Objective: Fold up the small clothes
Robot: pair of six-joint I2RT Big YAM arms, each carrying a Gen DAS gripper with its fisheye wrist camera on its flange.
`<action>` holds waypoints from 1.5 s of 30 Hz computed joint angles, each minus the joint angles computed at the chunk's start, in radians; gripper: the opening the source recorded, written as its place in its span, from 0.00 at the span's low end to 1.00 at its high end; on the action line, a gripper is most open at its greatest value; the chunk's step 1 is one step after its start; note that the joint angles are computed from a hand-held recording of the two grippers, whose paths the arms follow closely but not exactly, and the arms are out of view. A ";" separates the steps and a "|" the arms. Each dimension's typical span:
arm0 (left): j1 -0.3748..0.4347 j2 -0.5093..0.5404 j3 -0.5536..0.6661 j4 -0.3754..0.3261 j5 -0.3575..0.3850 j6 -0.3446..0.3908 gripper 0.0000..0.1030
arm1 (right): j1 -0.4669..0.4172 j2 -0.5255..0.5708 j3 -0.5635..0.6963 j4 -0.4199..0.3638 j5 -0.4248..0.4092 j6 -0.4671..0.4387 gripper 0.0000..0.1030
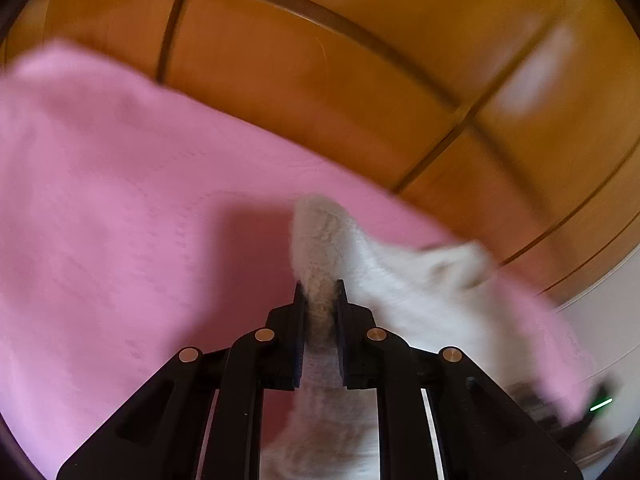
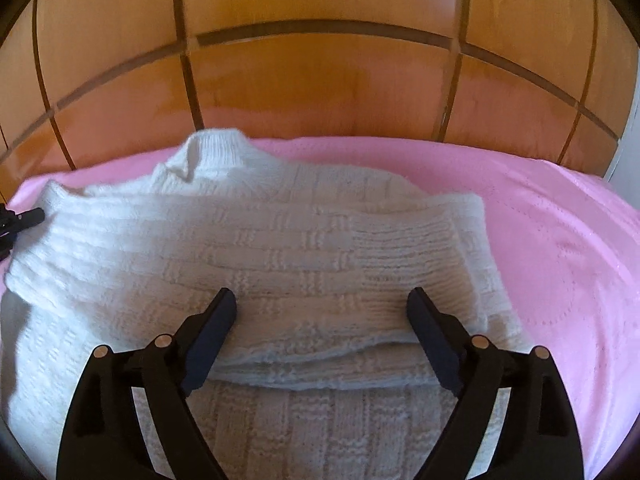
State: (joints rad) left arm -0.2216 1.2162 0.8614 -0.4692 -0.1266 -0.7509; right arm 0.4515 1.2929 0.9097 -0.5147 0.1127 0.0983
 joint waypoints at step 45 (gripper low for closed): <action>-0.285 -0.072 -0.056 -0.134 -0.291 -0.086 0.49 | 0.023 0.025 0.016 -0.025 0.053 0.020 0.97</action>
